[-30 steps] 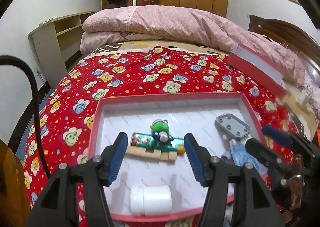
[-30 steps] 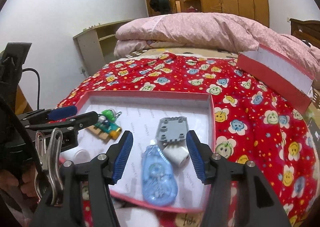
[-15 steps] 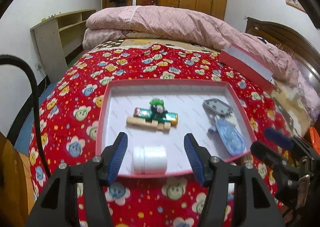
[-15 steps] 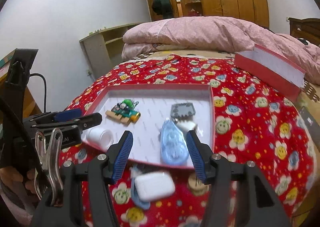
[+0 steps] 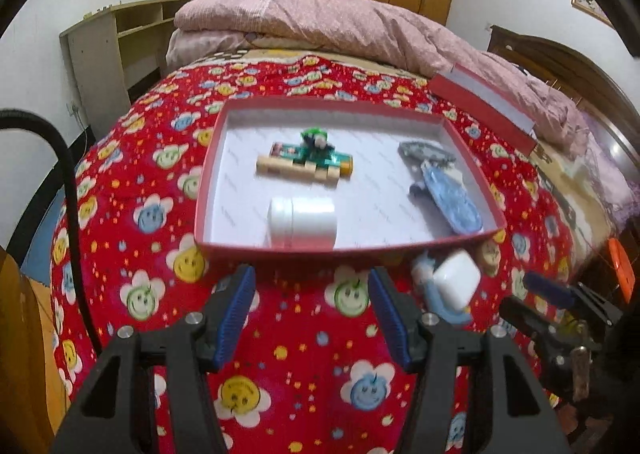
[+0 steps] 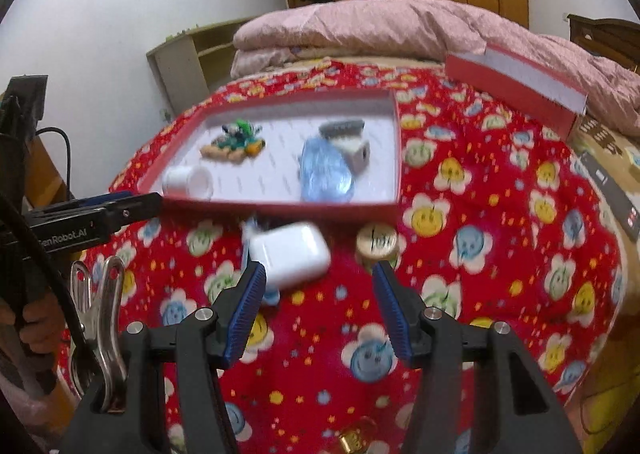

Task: Organize rigid objects
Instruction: 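Withdraw both open tools from the tray toward the white earbud case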

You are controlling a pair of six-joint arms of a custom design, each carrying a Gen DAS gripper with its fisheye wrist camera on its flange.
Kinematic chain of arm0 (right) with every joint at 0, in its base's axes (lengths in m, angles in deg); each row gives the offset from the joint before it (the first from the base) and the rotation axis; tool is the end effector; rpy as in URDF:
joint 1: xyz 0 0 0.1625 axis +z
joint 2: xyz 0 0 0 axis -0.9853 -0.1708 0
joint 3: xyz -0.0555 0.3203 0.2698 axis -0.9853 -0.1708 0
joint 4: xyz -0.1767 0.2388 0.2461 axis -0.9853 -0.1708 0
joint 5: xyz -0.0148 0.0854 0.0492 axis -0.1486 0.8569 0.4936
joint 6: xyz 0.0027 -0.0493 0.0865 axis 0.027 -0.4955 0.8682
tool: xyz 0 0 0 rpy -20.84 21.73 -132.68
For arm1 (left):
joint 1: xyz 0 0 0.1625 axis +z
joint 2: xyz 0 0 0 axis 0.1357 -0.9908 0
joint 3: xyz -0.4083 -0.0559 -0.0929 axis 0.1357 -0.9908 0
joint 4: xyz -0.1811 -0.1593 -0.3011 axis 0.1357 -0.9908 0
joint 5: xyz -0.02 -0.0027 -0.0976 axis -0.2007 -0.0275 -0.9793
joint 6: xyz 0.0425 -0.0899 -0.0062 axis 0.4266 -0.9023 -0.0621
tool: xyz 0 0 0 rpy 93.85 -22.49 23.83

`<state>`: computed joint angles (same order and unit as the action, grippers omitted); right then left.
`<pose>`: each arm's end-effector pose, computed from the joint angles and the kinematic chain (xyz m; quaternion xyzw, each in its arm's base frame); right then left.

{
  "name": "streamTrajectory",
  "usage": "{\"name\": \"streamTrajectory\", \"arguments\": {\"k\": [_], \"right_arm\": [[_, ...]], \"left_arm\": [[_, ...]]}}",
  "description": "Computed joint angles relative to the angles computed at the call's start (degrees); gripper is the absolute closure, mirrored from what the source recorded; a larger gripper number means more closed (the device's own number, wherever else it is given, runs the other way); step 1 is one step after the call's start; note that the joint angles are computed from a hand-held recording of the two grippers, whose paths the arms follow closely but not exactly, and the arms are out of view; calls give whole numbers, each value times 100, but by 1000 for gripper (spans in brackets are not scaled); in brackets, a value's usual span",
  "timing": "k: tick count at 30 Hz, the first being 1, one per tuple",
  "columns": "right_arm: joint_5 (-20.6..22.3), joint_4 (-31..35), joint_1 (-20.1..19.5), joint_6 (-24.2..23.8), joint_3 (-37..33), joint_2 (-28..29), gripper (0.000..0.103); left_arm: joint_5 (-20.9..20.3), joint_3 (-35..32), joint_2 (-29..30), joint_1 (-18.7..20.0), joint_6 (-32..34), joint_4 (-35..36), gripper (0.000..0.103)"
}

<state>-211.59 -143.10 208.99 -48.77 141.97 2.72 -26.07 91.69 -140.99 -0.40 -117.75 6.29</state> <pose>0.3036 -0.2556 0.0370 0.2887 -0.8824 0.3028 0.2151 -0.1115 -0.2212 0.3361 0.1074 0.8784 -0.3380 0.3204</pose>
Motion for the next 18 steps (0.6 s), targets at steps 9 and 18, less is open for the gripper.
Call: {"name": "streamTrajectory", "arguments": {"k": [9, 18], "right_arm": [[51, 131, -81, 127, -127, 205, 46], [170, 612, -220, -142, -475, 298, 46]], "left_arm": [[-269, 176, -325, -80, -223, 345, 41], [-353, 195, -517, -104, -310, 557, 41]]}}
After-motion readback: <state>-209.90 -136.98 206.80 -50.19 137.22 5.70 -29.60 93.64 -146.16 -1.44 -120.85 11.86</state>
